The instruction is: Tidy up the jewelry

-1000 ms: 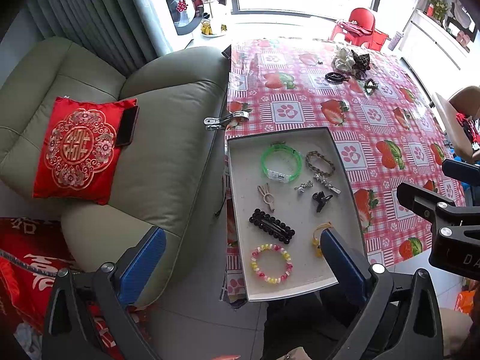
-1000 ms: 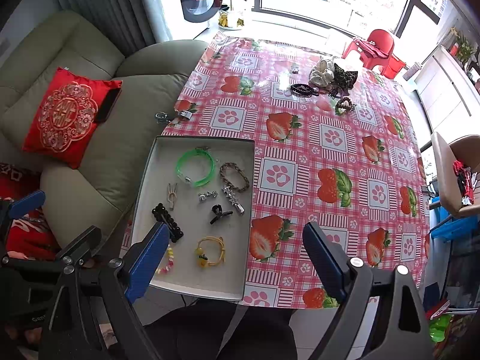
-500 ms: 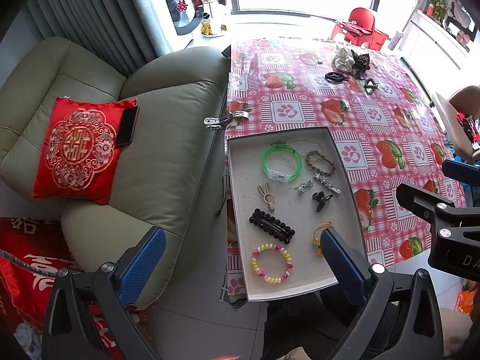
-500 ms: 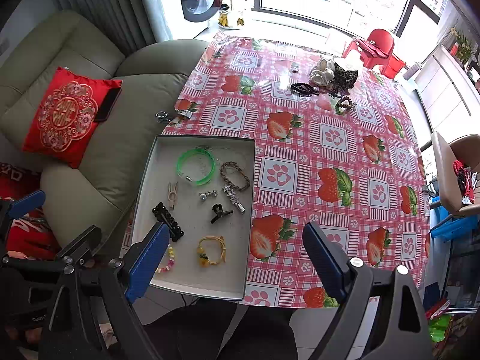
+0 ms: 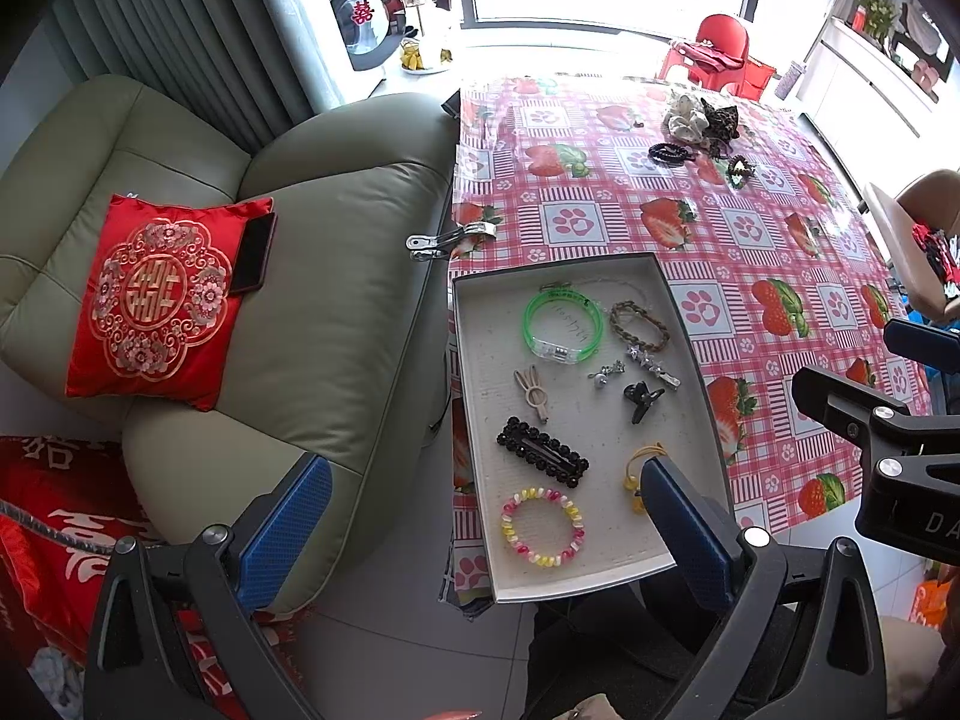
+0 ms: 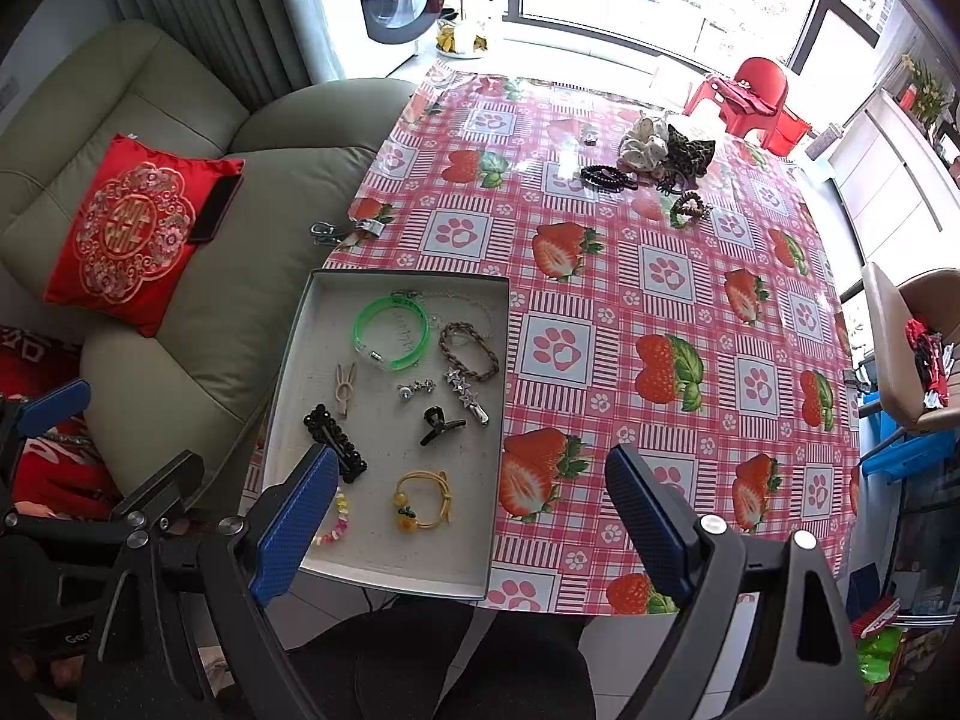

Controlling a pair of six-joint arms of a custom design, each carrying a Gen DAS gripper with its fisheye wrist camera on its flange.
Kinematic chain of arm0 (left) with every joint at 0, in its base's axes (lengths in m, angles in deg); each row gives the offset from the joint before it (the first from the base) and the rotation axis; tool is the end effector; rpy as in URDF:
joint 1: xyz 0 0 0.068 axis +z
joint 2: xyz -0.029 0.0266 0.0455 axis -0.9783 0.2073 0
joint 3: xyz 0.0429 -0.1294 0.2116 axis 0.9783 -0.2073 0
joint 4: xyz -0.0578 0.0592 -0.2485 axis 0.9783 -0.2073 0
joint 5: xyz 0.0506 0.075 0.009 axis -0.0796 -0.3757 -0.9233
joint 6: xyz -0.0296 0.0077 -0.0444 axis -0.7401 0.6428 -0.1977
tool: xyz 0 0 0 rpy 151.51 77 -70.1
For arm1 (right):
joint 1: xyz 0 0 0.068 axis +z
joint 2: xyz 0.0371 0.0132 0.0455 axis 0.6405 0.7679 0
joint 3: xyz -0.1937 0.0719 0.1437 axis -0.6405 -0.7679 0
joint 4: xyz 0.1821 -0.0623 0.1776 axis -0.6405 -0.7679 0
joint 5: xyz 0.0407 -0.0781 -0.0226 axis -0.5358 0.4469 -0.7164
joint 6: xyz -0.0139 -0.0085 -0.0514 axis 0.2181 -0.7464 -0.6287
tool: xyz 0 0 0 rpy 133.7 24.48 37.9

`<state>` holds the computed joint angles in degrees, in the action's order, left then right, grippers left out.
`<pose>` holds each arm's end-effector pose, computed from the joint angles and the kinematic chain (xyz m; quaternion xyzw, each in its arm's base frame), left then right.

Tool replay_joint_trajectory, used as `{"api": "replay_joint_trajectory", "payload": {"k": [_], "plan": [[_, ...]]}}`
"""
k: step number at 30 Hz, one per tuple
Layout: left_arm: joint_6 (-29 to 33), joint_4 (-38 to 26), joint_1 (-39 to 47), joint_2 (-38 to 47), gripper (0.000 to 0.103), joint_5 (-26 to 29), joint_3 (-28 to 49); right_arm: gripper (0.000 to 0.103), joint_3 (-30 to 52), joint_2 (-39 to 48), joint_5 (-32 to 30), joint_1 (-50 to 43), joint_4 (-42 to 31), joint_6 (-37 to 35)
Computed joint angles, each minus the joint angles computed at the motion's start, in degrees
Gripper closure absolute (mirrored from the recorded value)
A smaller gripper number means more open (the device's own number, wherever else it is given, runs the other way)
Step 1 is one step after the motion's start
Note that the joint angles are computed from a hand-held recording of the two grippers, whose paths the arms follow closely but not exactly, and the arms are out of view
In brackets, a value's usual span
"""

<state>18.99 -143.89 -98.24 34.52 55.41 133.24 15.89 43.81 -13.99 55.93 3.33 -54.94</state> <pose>0.3040 -0.1095 0.3363 0.2135 0.9572 0.0061 0.1952 0.2521 0.0652 0.3233 0.1008 0.9728 -0.0283 0.2064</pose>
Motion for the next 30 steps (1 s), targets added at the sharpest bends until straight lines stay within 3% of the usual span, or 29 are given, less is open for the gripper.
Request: {"api": "replay_joint_trajectory", "payload": {"k": [30], "plan": [[0.1, 0.2, 0.1, -0.3, 0.000, -0.1, -0.7, 0.011, -0.3, -0.2, -0.1, -0.1, 0.0, -0.2]]}}
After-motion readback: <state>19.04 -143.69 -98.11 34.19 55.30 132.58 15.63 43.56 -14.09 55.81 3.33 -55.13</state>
